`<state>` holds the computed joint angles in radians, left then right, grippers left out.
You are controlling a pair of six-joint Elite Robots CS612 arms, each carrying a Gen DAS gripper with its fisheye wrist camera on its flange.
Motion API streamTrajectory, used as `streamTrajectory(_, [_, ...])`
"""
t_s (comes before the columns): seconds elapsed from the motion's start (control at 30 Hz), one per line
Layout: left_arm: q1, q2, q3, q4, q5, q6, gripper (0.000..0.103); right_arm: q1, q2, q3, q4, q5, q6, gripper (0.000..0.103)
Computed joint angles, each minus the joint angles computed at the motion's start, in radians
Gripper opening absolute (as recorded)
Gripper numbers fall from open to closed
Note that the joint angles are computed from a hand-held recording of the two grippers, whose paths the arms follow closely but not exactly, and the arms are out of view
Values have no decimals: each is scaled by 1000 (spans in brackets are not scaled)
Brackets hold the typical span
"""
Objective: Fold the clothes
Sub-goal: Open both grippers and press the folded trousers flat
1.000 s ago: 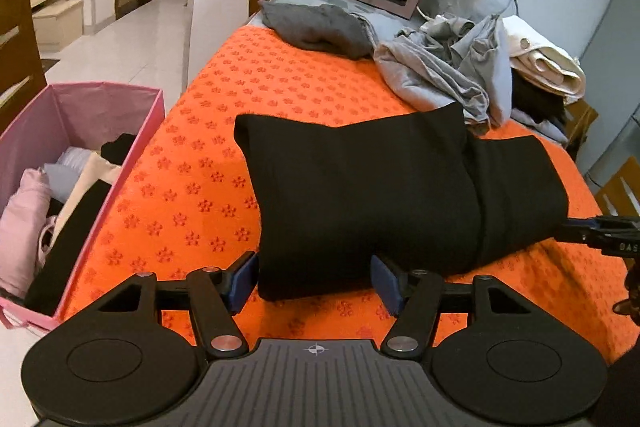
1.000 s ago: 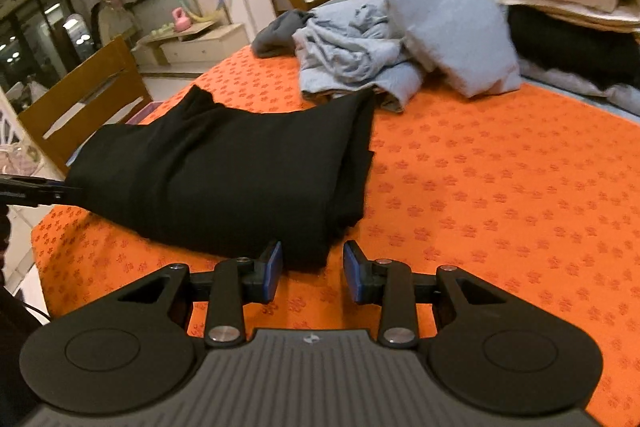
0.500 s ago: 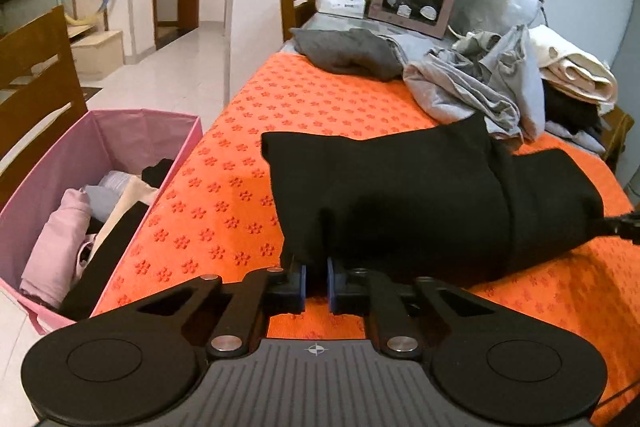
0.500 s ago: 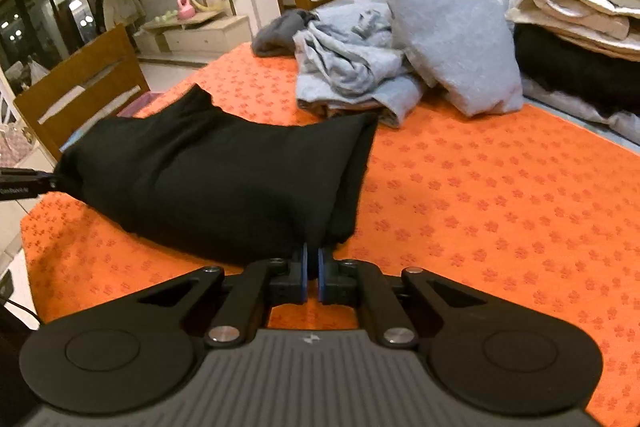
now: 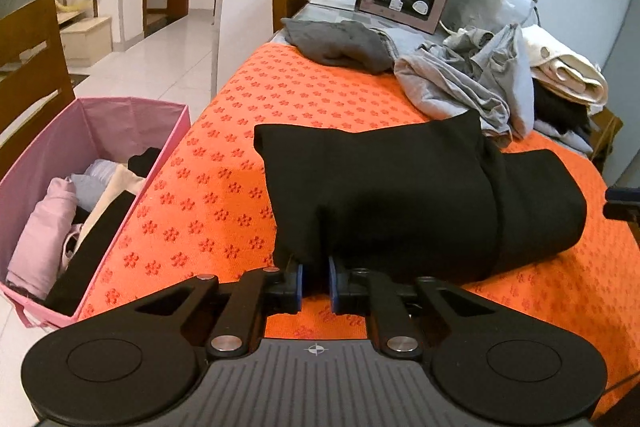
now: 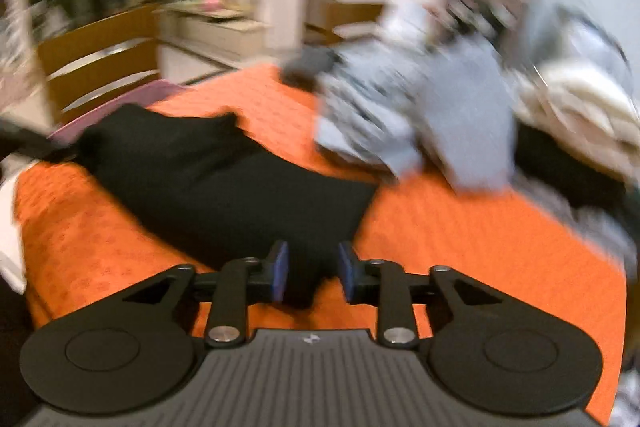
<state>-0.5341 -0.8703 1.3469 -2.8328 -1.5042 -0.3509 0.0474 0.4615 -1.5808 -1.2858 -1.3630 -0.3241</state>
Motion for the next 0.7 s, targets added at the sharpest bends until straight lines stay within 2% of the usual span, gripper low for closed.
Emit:
streamTrajectory(0.1, [1,1,-3,5,-6,-15,15,20,-3,22,-14,63,-173,40])
streamTrajectory(0.23, [3,2,-9,12,-11,-26,14,49,-2,58,-37,100,-370,45])
streamTrajectory(0.33, [3,2,-13,21,-10,-34,14,72,2,83,-74,107,-510,53])
streamTrajectory(0.43, [2,2,-18,30,-4,-39,14,95,9,100,-118,104,-623,55])
streamTrajectory(0.53, [0,2,-24,41,1,-42,14,114,14,125,-171,102,-732,61])
streamTrajectory(0.7, [-5,1,-29,47,29,-41,13,138,24,152,-223,59,-856,61])
